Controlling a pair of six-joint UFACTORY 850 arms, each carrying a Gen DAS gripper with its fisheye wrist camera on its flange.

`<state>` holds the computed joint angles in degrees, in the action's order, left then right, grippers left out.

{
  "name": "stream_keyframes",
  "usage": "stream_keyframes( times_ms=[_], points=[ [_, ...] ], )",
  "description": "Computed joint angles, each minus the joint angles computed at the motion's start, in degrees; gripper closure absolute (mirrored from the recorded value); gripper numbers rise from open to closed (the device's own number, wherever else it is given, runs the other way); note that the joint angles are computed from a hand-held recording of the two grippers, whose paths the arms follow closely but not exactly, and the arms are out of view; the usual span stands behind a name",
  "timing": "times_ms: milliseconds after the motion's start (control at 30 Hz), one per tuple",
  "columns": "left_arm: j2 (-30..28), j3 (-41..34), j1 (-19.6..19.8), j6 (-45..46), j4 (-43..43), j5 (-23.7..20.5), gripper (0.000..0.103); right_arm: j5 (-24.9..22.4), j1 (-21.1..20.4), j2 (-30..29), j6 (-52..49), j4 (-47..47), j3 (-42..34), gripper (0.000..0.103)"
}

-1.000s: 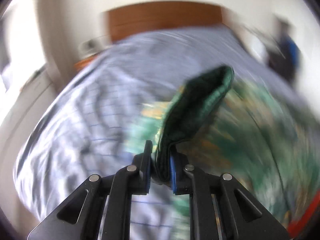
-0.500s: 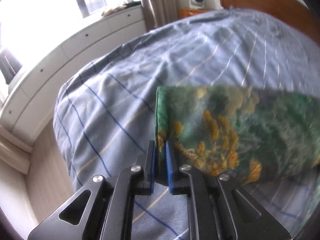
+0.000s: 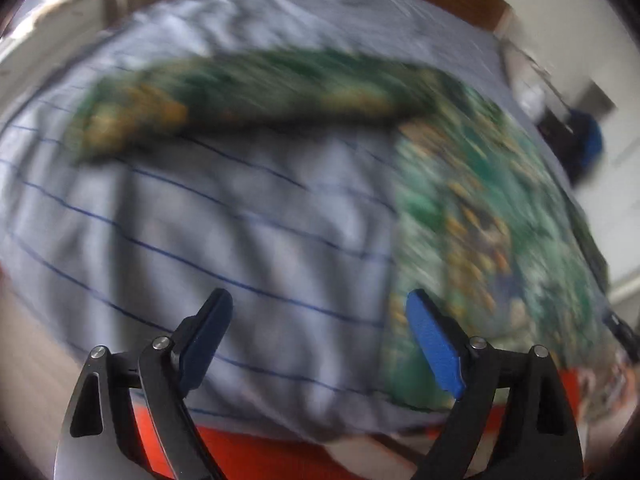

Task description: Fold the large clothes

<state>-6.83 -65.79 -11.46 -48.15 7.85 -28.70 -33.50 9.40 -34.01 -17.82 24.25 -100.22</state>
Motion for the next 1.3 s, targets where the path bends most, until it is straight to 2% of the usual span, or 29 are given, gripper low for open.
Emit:
stream_keyframes(
  times_ms=[33, 100, 167, 200, 233, 267, 333, 500, 567, 700, 733, 767, 800, 833, 900, 967, 1033, 1067, 1133, 1200, 1300],
  points=[
    [-1.73, -1.11, -0.83, 4.42, -4.42, 0.79, 0.013, -2.96, -0.51, -1.74, 1.03, -0.17, -2.19, 0.022],
    [-4.99, -4.16, -2.68, 8.51, -7.25, 0.06, 0.014, -8.39, -1.31, -4.84, 2.94, -0.69, -5.98, 0.022],
    [-6.91, -6.58, -4.12, 10.63, -7.47, -1.21, 0.026, -12.38, -2.1, -6.71, 0.21, 2.52, -7.68, 0.022],
    [-7.54, -7.72, -4.98, 11.49, -7.56, -2.33, 0.051, -13.97, -2.29, -7.34, -1.37, 3.96, -8.18, 0.023],
    [-8.53, -9.49, -6.15, 10.16, -5.24, -4.97, 0.084, -16.24, -2.46, -8.08, -3.58, 5.63, -8.85, 0.033],
    [-9.29, -10.65, -7.01, 7.47, -1.33, -7.15, 0.089, -17.34, -2.37, -8.37, -5.2, 6.18, -8.98, 0.057],
    [-9.04, -11.04, -8.19, 5.0, 2.22, -8.08, 0.092, -16.23, -1.42, -8.0, -4.93, 1.61, -8.37, 0.087],
    [-6.04, -8.12, -9.17, 2.15, 5.52, -8.14, 0.095, -14.0, -1.35, -4.12, -7.19, 1.62, -4.84, 0.091],
    [-7.78, -8.34, -8.3, 1.89, 6.33, -8.9, 0.094, -13.83, -1.36, -3.49, -6.95, 0.88, -3.78, 0.091],
    [-9.72, -10.85, -8.6, -3.43, 11.15, -11.31, 0.082, -13.15, -0.94, -5.43, -4.1, -1.17, -4.31, 0.089],
    [-9.81, -11.46, -9.12, -5.63, 13.65, -11.69, 0.073, -13.11, -0.91, -5.91, -3.36, -1.45, -5.21, 0.08],
    [-9.41, -11.73, -9.81, -8.38, 17.02, -11.91, 0.065, -12.19, -0.81, -5.7, -2.51, -2.1, -5.16, 0.066],
    [-9.01, -12.34, -10.79, -12.34, 22.15, -12.63, 0.042, -11.26, -0.73, -5.43, -2.09, -2.49, -4.99, 0.057],
    [-8.84, -12.67, -11.66, -16.19, 26.84, -13.32, 0.021, -9.87, -0.87, -4.56, -2.3, -2.18, -4.22, 0.044],
    [-8.72, -13.85, -13.59, -25.75, 38.21, -15.93, 0.003, -6.94, -1.31, -2.54, -2.88, -1.15, -2.48, 0.039],
    [-8.44, -14.45, -14.74, -34.33, 47.79, -17.5, 0.001, -4.38, -1.7, -1.5, -1.92, -1.68, -2.27, 0.037],
    [-9.3, -16.63, -14.25, -38.36, 51.42, -17.83, 0.0, -1.37, -2.32, -1.15, -0.76, -1.46, -2.8, 0.03],
    [-9.83, -17.78, -13.82, -38.49, 50.87, -17.63, 0.0, 0.23, -2.71, -1.35, 0.77, -1.65, -3.49, 0.026],
    [-11.27, -20.63, -12.21, -36.0, 45.99, -16.15, 0.001, 2.07, -3.72, -2.12, 1.09, 1.25, -4.87, 0.025],
    [-12.85, -22.86, -11.26, -36.53, 42.27, -14.99, 0.001, 3.61, -5.58, -3.54, -1.82, 9.43, -6.48, 0.025],
    [-12.35, -20.71, -11.16, -40.73, 40.63, -12.19, 0.001, 3.46, -9.03, -8.01, 0.11, 19.04, -11.19, 0.025]
  ],
)
